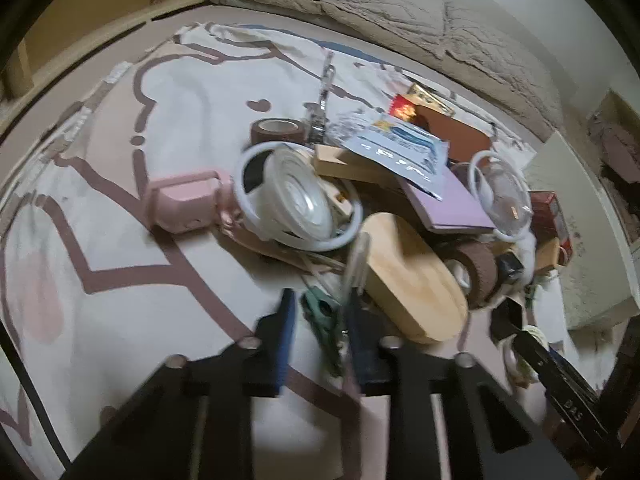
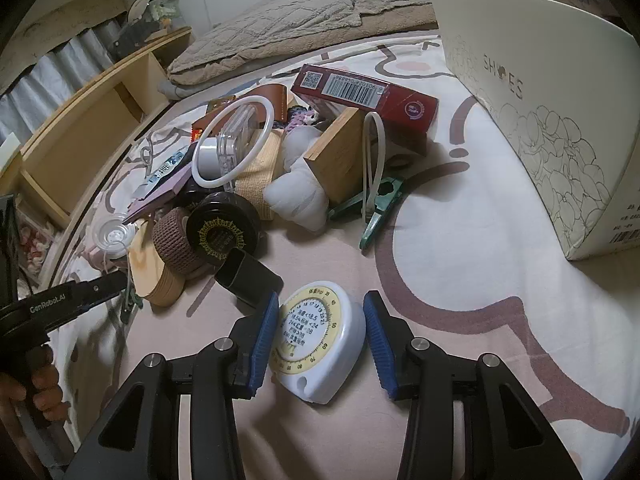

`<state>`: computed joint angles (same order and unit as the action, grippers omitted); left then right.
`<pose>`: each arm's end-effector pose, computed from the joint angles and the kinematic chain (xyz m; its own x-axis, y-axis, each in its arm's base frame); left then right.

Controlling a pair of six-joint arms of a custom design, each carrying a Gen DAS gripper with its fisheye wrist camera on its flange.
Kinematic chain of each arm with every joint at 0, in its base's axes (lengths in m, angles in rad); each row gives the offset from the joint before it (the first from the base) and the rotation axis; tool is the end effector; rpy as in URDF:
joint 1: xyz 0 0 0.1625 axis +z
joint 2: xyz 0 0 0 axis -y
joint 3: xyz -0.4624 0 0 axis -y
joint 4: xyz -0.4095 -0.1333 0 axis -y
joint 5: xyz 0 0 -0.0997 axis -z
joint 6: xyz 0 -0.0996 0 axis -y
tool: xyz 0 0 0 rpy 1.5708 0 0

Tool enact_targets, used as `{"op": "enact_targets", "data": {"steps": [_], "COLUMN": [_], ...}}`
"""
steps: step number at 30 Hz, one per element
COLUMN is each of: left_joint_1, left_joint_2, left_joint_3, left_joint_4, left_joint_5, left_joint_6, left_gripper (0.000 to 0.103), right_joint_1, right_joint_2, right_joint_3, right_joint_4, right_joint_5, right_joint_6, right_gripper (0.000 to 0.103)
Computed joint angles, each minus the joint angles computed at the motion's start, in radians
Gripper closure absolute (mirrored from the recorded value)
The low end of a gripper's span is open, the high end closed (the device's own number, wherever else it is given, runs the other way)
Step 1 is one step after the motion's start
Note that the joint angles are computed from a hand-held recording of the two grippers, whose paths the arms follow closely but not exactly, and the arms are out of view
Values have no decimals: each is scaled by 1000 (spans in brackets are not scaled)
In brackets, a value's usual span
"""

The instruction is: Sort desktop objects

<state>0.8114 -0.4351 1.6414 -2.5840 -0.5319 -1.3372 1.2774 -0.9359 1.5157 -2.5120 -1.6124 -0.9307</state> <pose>-0.2910 -0.6248 -0.0939 -0.7161 -0.5838 -0.3825 -0.0907 0.6211 -0.7784 -0.0919 -0.7508 0.2526 -0.7857 -0.5372 0.3068 -0.6021 0.7779 -0.1800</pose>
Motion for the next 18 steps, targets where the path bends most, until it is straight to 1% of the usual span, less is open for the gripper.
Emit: {"op": "enact_targets", "data": {"steps": [2, 5, 10, 14, 16, 18], "left_joint_1": [-2, -8, -28, -47, -55, -61], "left_joint_2": [3, 3, -3, -8, -5, 2], "left_joint_3": [8, 19, 41, 41, 44, 39], "left_joint_4": [-48, -77, -98, -48, -77, -108], "left_joint_5": [-12, -25, -49, -75, -84, -95], "left_joint_6": [26, 33, 25, -1, 21, 54], "left_gripper": [95, 99, 100, 100, 100, 100], "right_joint_1": [1, 1, 1, 3, 5, 11], "right_joint_2": [0, -1, -5, -9, -11, -13], "right_joint_3": [1, 1, 5, 11, 13, 18], "right_joint_4": [-1, 0, 2, -1, 6, 10], "right_joint_5": [0, -1, -3, -14, -25, -51], "right_joint_6": [0, -5, -14, -28, -40, -74], "right_gripper": [59, 59, 59, 59, 59, 58]}}
